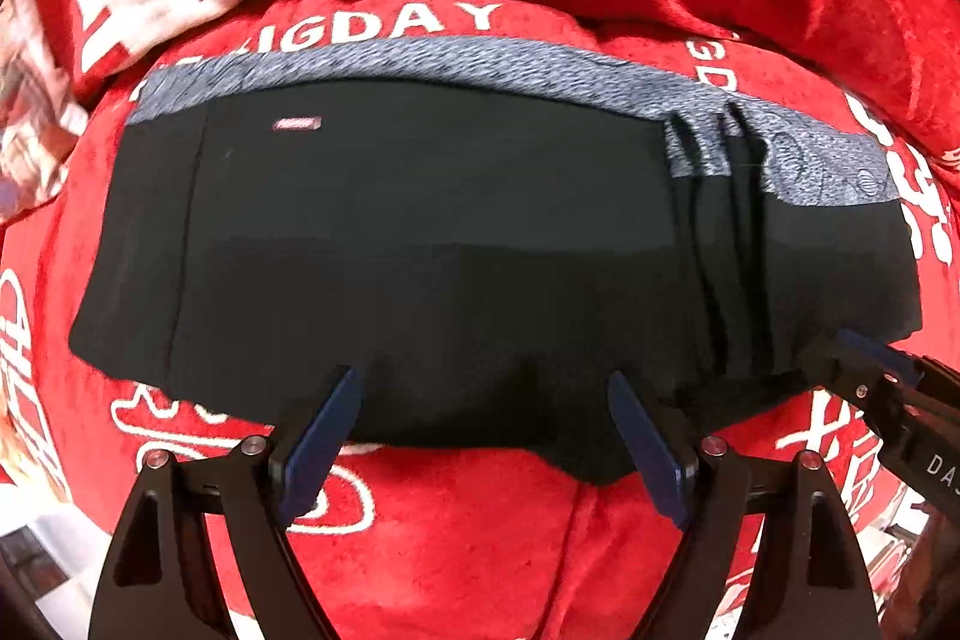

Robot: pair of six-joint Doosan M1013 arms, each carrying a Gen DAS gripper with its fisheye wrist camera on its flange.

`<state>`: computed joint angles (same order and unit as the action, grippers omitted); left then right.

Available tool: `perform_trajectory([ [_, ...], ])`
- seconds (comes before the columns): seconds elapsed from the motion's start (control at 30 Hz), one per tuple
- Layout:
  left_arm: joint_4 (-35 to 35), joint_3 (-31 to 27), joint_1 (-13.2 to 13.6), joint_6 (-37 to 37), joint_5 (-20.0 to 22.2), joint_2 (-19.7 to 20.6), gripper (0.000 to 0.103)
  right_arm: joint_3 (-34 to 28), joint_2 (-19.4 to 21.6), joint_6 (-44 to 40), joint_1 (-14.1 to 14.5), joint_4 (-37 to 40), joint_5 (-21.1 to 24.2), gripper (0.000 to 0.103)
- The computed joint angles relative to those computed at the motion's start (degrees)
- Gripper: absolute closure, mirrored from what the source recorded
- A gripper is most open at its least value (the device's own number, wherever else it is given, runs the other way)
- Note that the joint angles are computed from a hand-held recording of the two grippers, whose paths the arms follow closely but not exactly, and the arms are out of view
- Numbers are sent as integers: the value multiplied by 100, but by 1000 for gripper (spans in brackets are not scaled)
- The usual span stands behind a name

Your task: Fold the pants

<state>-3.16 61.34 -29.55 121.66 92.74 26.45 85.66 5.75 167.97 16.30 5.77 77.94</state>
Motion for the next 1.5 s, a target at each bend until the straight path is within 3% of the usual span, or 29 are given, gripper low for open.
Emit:
perform_trajectory([
  [0.2, -20, -69, 121, -57, 129, 43, 17, -141, 108, -245, -11, 185, 81, 52],
  [0.4, 2, -136, 242, -100, 237, 90, 17, -319, 247, -311, 47, 297, 187, 51],
  [0.5, -58, -243, 338, -207, 335, 158, 17, -431, 325, -366, 70, 313, 201, 43],
  [0.93, -168, -481, 674, -468, 606, 351, 17, -983, 811, -859, 115, 627, 202, 29],
  [1.0, -145, -503, 714, -475, 603, 365, 0, -1059, 860, -915, 132, 582, 231, 27],
  [1.2, -159, -641, 825, -482, 671, 442, 0, -1224, 982, -1016, 156, 444, 367, 15],
  [1.5, -156, -987, 1028, -597, 874, 638, 0, -1362, 1109, -1070, 182, 435, 500, 14],
])
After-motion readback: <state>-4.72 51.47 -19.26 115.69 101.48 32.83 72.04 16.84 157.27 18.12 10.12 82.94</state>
